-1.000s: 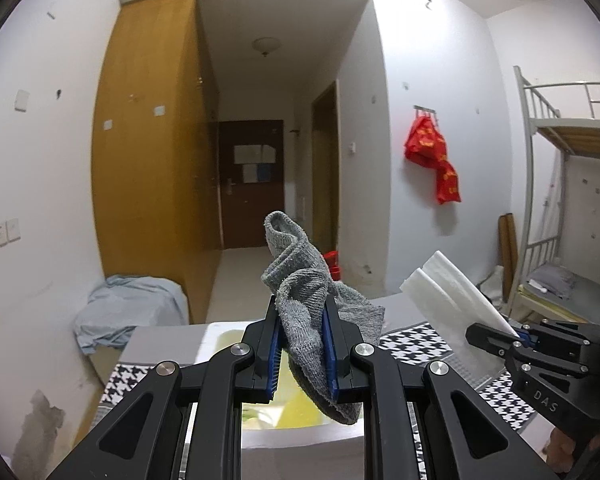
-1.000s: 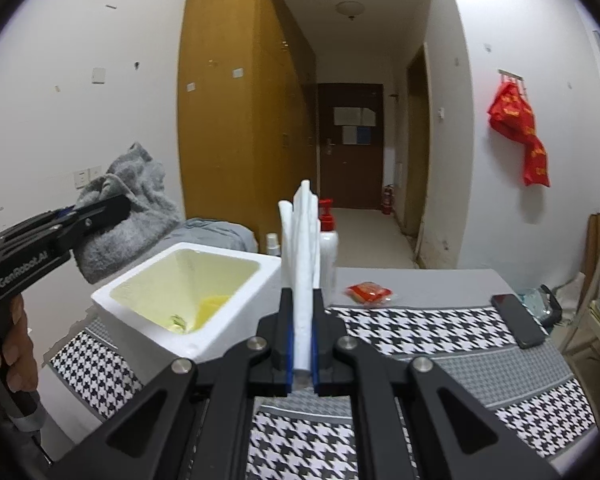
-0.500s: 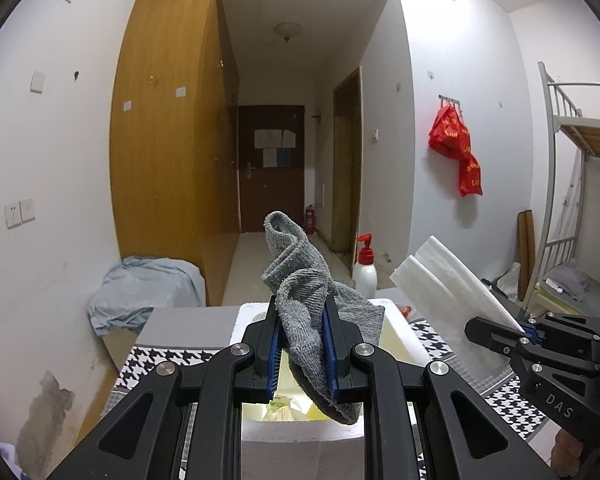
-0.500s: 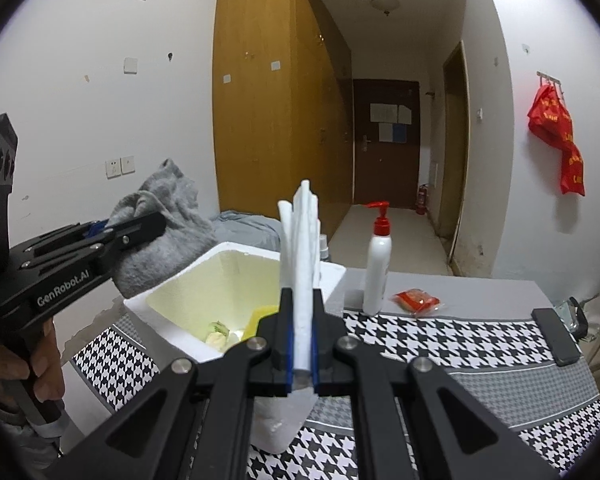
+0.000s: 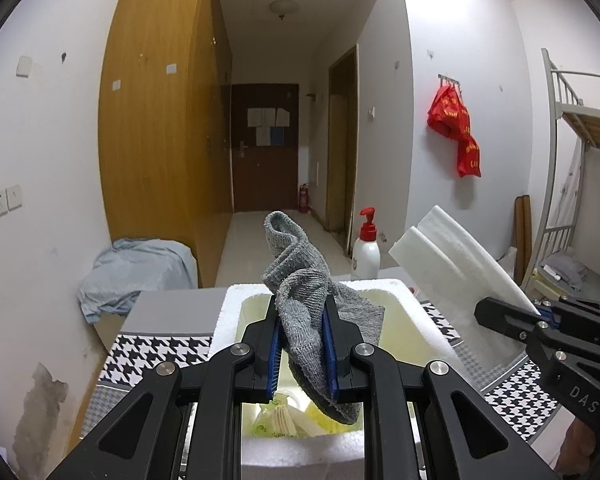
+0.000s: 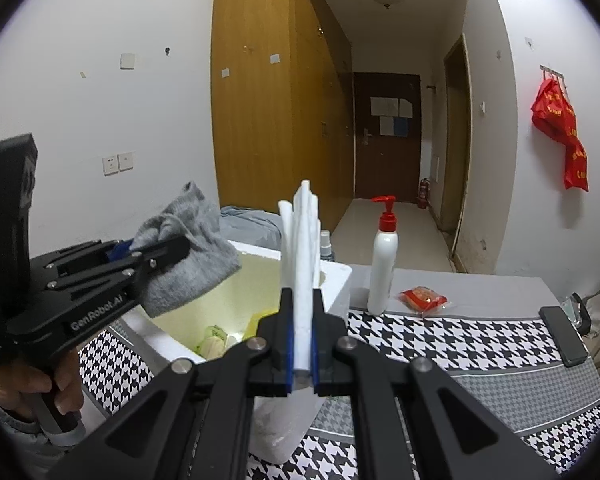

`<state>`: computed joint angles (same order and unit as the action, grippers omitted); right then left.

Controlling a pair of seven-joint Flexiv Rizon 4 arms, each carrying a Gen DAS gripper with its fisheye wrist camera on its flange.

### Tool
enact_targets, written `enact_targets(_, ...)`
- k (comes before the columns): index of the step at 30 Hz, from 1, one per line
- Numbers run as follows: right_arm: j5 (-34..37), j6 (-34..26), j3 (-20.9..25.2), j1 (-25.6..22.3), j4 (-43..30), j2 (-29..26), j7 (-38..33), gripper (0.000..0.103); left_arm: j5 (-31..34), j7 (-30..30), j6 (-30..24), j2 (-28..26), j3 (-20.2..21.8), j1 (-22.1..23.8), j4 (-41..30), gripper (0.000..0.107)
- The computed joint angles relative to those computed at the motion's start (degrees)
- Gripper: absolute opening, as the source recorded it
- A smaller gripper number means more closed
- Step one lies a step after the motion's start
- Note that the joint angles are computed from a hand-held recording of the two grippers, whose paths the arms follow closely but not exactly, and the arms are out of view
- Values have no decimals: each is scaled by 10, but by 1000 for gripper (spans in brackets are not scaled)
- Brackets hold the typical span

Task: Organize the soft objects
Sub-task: 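Carry the gray cloth and tissues with both tools over the foam box, then lower the gray cloth into the foam box and open the left tool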

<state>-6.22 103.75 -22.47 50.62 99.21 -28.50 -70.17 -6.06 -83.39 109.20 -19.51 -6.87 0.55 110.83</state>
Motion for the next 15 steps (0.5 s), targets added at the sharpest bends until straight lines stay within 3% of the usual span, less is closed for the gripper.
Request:
enact_targets(8,-11,-10,11,-13,-13,-7,9,9,-15,15,-25,-10,13,-18,-15,22)
enact_targets(9,-13,-10,10,-12,-13,-8,10,9,-16,17,-27,-12,13,-18,-17,30)
enact_targets(11,-15,-10,10,-14,-13,-8,13,9,-17,18,-29,-13,7,-10,-18,58)
enact_targets(12,-16,-10,8,-12,-13,-8,14,9,-19,15,-24,-13,3,-6,-17,82)
enact_targets(13,-16,-10,6,-11,-12,-8,15,9,-20,12,-15,-14,5,-7,-15,95)
enact_targets(15,-18,-11,3,-9,-11,-8,16,9,-28,6,8,-18,22,-22,-13,99)
